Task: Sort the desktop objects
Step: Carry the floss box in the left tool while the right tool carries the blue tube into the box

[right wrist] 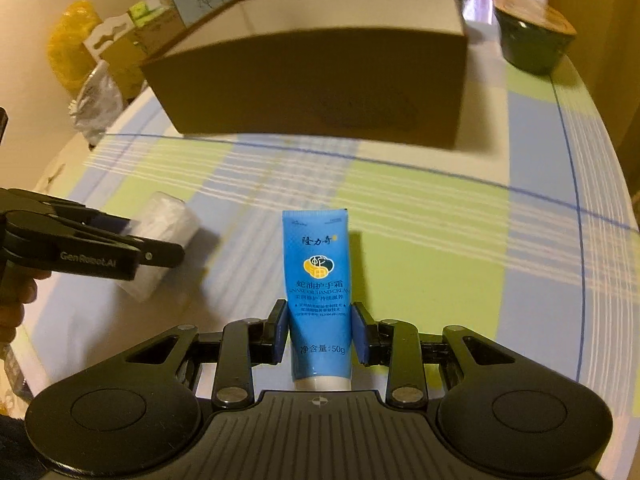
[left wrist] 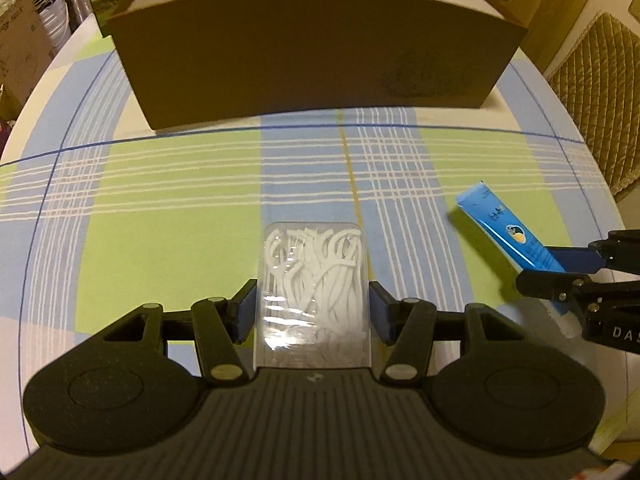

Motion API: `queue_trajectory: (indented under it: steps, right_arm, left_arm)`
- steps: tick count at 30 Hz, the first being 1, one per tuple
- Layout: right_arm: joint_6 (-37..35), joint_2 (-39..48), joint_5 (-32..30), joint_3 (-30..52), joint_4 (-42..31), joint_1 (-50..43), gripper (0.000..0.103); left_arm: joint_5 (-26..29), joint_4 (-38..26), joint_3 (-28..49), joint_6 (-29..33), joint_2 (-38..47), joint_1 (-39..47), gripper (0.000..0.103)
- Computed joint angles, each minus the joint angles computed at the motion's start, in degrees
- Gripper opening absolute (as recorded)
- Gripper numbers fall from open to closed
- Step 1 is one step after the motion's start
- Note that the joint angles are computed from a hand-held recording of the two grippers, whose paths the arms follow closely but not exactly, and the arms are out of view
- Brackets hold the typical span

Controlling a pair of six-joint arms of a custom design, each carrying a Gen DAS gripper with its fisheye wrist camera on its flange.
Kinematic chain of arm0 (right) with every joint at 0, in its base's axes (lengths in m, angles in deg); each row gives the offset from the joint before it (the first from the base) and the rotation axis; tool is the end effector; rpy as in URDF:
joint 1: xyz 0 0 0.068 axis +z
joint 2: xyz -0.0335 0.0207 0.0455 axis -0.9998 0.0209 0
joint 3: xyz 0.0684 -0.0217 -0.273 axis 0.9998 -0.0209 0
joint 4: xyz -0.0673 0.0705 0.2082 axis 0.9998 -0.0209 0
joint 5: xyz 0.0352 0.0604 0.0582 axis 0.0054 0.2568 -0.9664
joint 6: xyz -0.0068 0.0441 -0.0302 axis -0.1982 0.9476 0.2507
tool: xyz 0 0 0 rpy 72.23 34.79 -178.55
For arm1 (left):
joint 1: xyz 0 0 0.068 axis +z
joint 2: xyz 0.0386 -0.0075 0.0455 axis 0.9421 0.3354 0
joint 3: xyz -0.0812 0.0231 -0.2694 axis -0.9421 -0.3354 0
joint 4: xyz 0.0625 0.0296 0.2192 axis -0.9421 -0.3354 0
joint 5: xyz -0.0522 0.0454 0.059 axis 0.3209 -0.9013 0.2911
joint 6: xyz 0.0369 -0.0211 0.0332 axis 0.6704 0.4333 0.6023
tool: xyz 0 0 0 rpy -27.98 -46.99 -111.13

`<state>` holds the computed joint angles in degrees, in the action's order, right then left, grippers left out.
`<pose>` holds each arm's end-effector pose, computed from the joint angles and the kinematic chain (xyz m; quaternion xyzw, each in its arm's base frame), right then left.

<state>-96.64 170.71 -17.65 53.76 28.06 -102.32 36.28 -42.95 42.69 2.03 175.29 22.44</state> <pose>0.1783 -0.0246 0.1296 -0.2498 0.9235 0.1713 0.2354 0.1756 -0.1813 0.1418 0.0190 0.9747 -0.0429 0.2186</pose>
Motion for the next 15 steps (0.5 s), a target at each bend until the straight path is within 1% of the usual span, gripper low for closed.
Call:
queue_trajectory:
  steps: [6,15]
  right_arm:
    - [2.52,-2.37,-1.04,2.73,-2.88,2.18,0.03]
    - [7.7,-4.59,-5.74,10.63,-8.84,4.88,0.03]
  left_arm:
    - [-1.39,-2.63,0.21,-0.41,-4.53,0.02,0.053]
    - [-3.47,-5.48,2.84,2.59,-11.18,4.03,0.053]
